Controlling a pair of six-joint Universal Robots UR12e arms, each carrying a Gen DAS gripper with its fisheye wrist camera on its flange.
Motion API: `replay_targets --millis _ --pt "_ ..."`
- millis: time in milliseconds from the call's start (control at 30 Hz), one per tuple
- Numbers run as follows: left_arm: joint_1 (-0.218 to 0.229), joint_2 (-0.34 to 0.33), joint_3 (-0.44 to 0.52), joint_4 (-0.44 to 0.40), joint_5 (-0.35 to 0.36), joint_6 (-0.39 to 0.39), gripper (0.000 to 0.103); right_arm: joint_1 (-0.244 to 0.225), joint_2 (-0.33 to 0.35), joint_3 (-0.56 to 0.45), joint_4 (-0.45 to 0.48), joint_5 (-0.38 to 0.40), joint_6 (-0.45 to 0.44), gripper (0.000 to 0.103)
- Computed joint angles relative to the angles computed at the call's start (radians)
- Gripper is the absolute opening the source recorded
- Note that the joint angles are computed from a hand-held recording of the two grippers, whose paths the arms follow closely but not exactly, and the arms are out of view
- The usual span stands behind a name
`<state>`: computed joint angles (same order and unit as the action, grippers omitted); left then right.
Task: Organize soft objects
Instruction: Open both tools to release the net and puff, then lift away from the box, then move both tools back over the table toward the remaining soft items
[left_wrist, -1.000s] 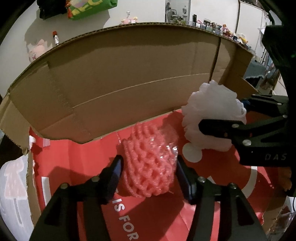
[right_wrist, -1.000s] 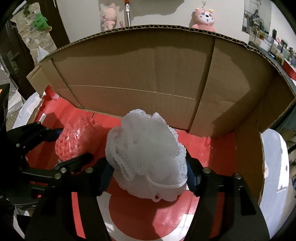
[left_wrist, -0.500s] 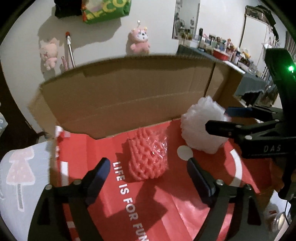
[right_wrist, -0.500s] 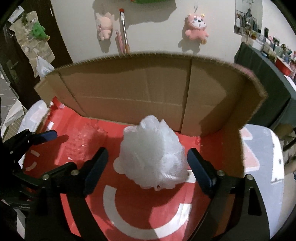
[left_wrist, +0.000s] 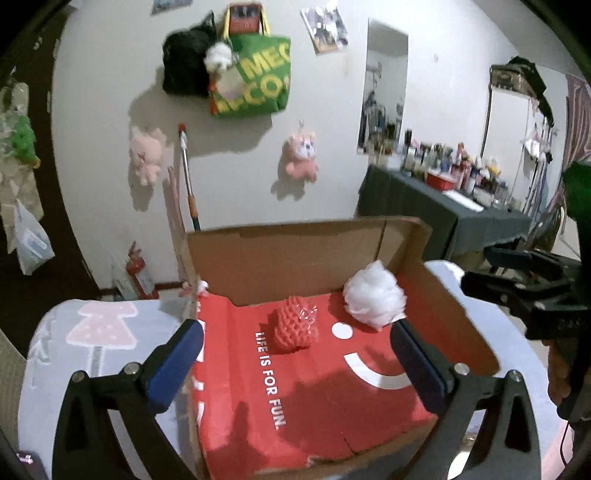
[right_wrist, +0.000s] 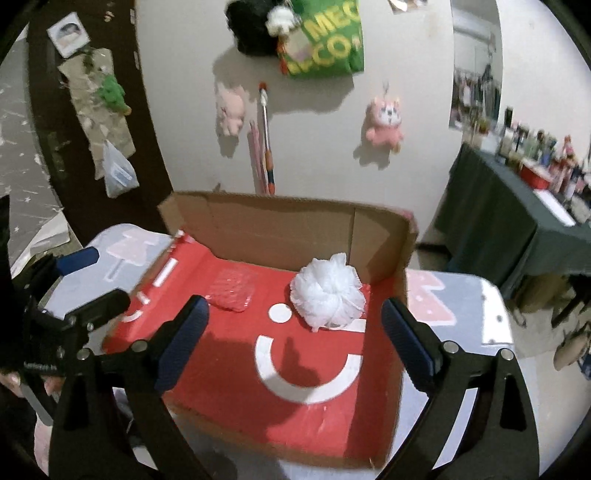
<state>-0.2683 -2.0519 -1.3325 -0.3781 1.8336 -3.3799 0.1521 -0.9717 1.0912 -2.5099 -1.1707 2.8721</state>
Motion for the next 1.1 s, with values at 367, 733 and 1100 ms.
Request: replay_targets --millis 367,733,1100 --pt "-0.088 0.108 -0.181 0.232 0.130 0.030 0.103 -0.031 -0.228 0.382 -0.393 0.004 -0.012 0.101" --pt "-0.186 0.128 -0.328 0.499 0.256 0.044 0.103 -0.064 -0.331 0.670 -0.786 -0.042 0.108 0.101" --pt "-0.237 0.088 -0.388 0.598 0.346 0.028 0.103 -0.071 -0.323 0.834 -0.992 -0.141 0.133 0.102"
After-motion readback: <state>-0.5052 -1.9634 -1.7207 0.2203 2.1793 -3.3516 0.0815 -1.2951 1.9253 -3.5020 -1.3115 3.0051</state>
